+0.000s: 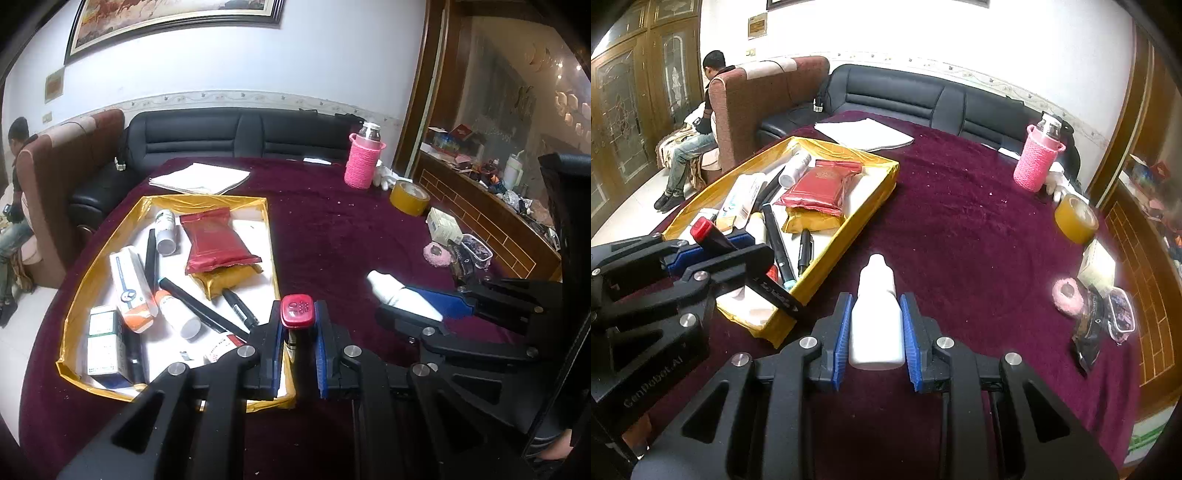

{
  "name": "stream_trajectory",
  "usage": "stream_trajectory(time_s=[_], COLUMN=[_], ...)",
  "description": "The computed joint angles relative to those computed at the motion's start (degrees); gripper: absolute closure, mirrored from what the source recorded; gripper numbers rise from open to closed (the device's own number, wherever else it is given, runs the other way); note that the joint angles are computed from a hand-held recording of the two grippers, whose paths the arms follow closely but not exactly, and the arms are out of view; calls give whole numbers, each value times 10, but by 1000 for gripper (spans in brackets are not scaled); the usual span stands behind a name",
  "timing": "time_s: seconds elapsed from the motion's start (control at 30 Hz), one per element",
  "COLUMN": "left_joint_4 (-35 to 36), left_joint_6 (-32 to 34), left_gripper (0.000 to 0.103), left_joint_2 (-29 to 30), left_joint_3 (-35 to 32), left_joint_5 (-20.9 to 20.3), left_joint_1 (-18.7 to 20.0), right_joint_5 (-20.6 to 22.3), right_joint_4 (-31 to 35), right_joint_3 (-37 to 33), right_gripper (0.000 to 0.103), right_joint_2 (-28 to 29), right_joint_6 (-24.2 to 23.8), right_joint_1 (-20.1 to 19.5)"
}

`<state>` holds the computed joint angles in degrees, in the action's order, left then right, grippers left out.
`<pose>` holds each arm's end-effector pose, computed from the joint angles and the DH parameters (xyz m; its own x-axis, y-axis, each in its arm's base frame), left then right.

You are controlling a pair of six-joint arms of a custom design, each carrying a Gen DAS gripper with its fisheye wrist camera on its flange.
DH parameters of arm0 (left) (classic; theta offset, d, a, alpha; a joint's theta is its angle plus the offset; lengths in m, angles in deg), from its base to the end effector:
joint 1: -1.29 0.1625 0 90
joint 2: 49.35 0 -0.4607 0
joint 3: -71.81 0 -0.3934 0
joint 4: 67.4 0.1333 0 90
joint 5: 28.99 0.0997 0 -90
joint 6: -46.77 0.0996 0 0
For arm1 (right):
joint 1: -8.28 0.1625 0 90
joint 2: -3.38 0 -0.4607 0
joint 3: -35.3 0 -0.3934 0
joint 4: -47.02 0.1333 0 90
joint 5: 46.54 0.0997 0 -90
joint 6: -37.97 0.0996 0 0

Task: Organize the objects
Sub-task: 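Carry the marker and dropper bottle over the tray with both tools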

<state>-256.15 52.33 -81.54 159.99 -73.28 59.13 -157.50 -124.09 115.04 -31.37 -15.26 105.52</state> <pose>-0.2155 -0.7272 0.0984 -0.8080 0.0207 -0.5889 0.4713 0.6225 -0.6248 0.1967 -0.7735 0.1306 -0.4889 -0.5871 0.6452 -0.8243 0.5530 -0.1214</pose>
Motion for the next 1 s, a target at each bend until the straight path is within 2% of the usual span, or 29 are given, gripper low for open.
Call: stream_trajectory(time_s=[0.2, 0.43, 0.57, 0.77, 0.83, 0.93, 1.0], left_joint_4=[-5, -10, -34, -23, -28, 9, 32], left_joint_6=[-4, -23, -16, -52, -42, -69, -78], left_gripper=[91, 91, 91, 91, 91, 91, 91], left_joint_2=[-3, -28, -38, -64, -61, -71, -67], left_joint_3=[3, 16, 22, 26, 18, 6, -12], left_joint_5=[-17, -69, -66, -110, -79, -110, -102], left_joint_1=[2, 10, 15, 42, 44, 65, 74], right_joint_5=[-2, 4, 11, 29, 33, 41, 44], right_joint_4=[1, 1, 9, 65, 86, 130, 157], right_joint_3=[0, -1, -7, -41, -57, -99, -129], right_gripper=[80, 80, 80, 80, 80, 80, 80], right_joint_2=[1, -6, -5, 9, 19, 42, 59], right_joint_6=[0, 9, 15, 34, 43, 63, 76], right_joint_1=[0, 1, 4, 11, 14, 18, 21])
